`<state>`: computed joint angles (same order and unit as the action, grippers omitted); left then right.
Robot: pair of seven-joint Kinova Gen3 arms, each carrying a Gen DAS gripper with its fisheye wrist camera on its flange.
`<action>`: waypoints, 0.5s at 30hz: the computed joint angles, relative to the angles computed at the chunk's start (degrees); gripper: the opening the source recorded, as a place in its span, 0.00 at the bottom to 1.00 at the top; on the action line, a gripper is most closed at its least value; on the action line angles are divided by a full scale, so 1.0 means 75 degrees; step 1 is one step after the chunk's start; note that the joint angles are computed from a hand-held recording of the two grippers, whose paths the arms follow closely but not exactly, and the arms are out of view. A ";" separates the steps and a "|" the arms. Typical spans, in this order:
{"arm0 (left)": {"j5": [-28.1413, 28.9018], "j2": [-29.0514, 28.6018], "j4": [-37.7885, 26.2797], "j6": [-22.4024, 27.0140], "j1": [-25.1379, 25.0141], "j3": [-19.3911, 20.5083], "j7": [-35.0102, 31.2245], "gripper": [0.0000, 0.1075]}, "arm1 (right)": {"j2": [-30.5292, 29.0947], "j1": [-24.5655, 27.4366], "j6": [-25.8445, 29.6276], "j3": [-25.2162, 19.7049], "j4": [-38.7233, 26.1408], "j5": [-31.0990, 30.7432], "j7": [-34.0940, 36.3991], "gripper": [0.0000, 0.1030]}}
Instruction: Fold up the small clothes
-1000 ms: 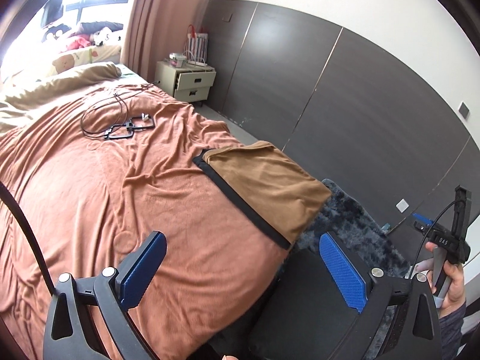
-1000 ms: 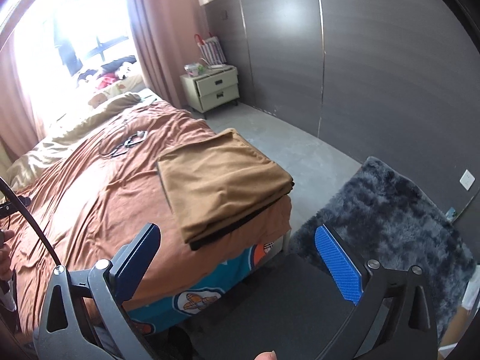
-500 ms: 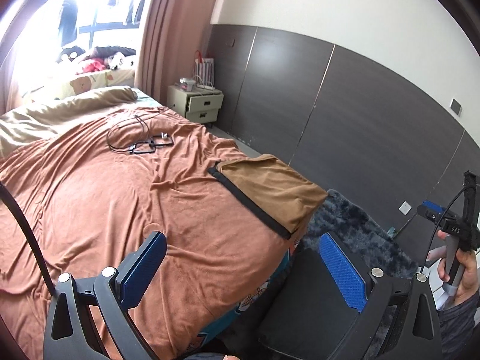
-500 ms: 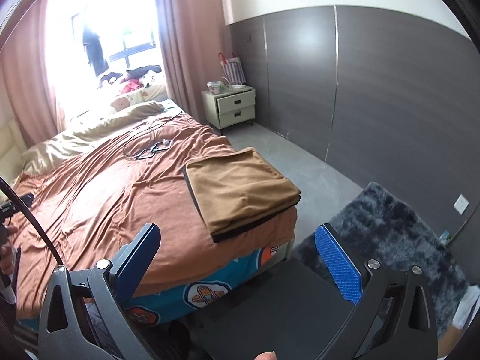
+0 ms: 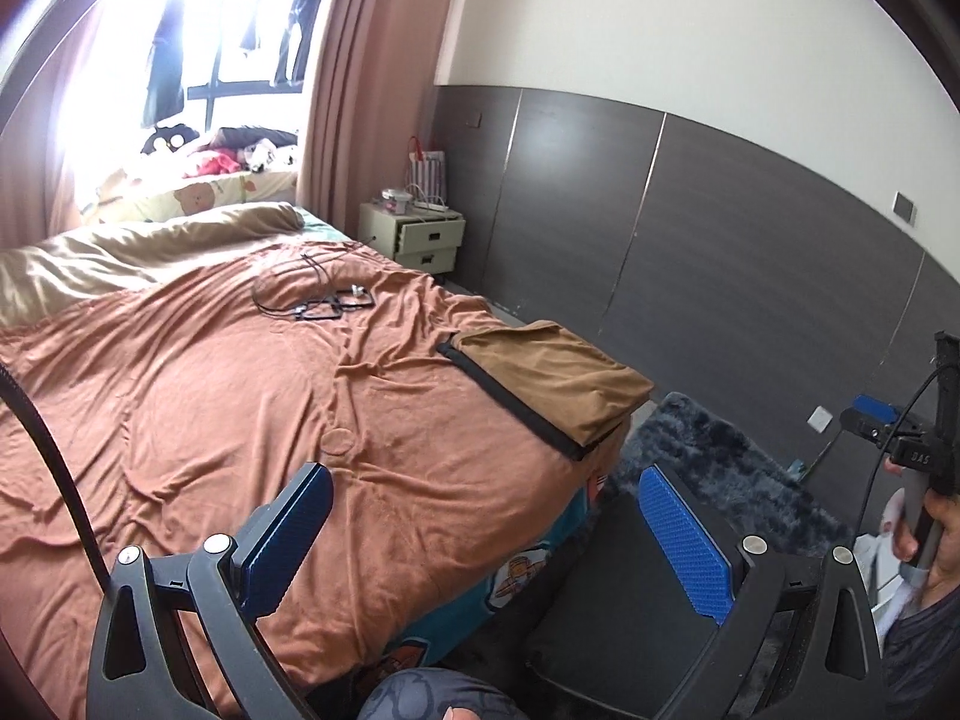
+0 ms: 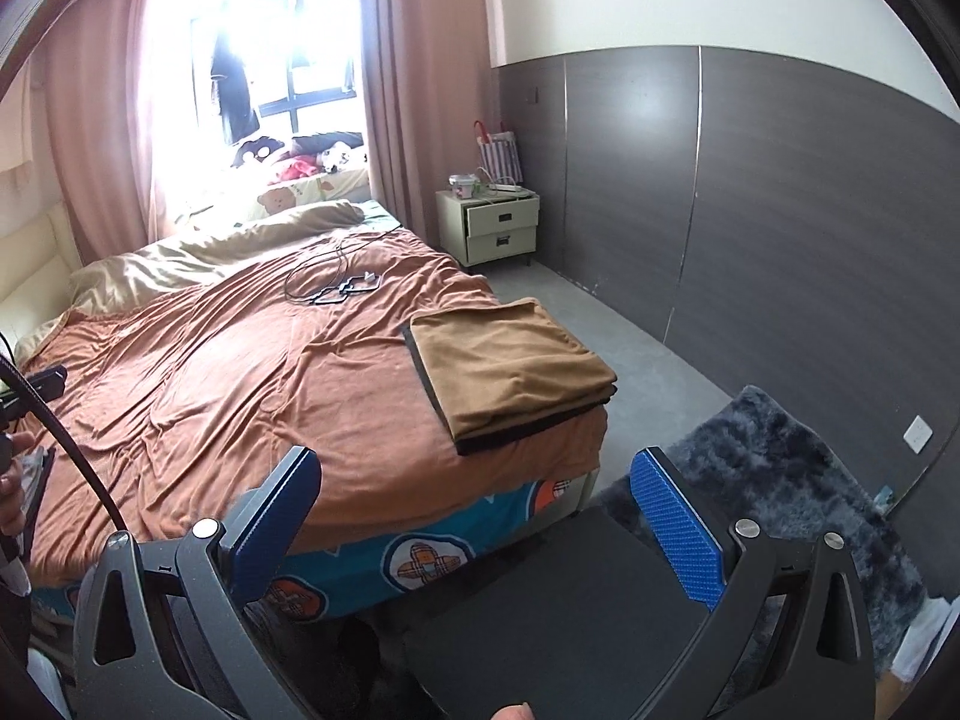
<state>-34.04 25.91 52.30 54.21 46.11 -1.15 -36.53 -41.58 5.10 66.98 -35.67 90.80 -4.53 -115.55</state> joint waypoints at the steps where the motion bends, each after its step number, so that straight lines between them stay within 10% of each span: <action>1: -0.0157 -0.0055 0.0118 0.0007 0.0160 -0.0074 0.0128 0.95 | -0.0090 -0.0003 0.0020 -0.0028 0.0029 -0.0002 -0.0017 1.00; 15: -0.2045 -0.0721 0.1888 0.0471 0.1370 0.0244 0.2330 0.95 | -0.1591 -0.0276 -0.0105 0.0008 0.0940 -0.0950 -0.0279 1.00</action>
